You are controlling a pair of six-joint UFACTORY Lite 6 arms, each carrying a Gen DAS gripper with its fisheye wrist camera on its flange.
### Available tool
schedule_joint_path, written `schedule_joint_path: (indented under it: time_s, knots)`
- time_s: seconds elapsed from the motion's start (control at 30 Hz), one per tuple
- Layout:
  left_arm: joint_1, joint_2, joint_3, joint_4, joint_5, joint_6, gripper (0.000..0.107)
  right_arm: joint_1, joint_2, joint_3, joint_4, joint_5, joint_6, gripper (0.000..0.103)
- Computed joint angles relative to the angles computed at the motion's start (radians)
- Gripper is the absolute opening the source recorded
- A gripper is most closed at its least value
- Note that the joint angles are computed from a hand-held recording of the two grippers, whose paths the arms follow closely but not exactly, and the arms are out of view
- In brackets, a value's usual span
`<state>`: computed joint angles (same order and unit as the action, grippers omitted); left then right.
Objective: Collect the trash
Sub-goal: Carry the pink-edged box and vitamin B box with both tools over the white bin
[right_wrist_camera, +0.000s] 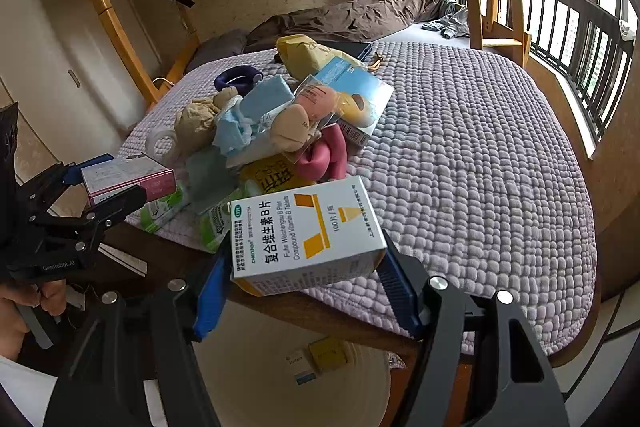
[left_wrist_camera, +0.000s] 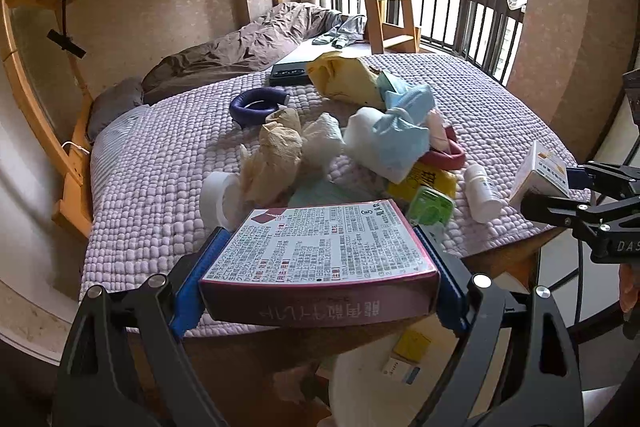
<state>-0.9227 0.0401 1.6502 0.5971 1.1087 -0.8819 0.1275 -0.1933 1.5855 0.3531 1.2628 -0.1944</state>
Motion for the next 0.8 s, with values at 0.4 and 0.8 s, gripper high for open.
schedule_joint_path:
  time_s: [0.4, 0.8]
  knots:
    - [-0.057, -0.038, -0.021, -0.01, -0.002, -0.011, 0.091, 0.024, -0.069, -0.026, -0.012, 0.039, 0.03, 0.066]
    - [-0.102, -0.054, -0.035, -0.025, -0.002, 0.004, 0.091, 0.029, -0.118, -0.03, -0.005, 0.1, 0.039, 0.066]
